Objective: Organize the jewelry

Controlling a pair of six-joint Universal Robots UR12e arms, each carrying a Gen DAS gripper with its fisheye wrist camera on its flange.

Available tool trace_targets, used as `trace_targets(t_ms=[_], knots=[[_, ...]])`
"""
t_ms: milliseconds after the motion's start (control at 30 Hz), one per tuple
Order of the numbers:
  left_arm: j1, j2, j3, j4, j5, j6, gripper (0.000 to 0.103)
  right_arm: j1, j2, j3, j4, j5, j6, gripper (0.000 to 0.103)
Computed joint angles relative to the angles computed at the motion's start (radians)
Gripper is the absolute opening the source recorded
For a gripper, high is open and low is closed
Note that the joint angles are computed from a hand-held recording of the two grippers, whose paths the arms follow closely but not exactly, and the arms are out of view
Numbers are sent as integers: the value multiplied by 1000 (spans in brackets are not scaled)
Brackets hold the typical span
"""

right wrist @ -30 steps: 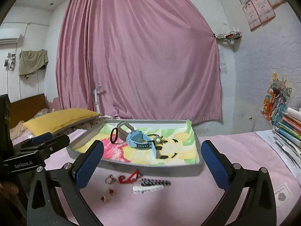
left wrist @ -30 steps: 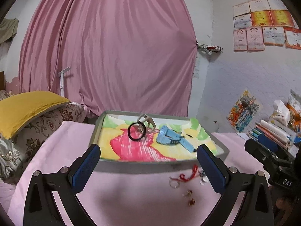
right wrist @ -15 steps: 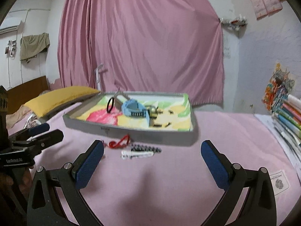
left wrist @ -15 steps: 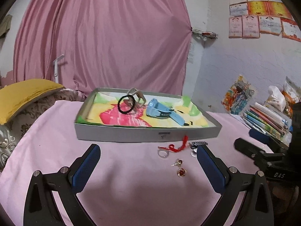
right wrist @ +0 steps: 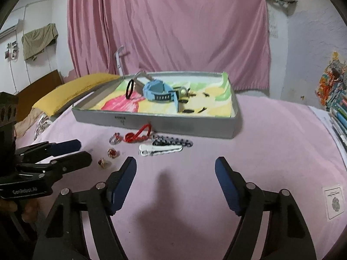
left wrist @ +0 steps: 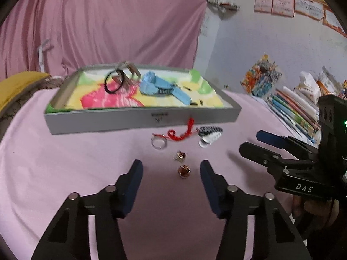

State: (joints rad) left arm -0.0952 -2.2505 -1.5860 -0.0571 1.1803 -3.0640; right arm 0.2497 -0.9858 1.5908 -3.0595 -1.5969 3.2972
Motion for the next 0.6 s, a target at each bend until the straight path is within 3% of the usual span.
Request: trace_targets(t_ms=[167,400,600], knots=[[-12,-3,36,-117,16,33,29,-6,3,-24,84,36,-1,68],[-18,-9,59,-159,33,50,13,-10,12,-59,173,66,11,68],[-8,-14,78,-196,5,43,11,-6,26,-99,248,76,10,68]])
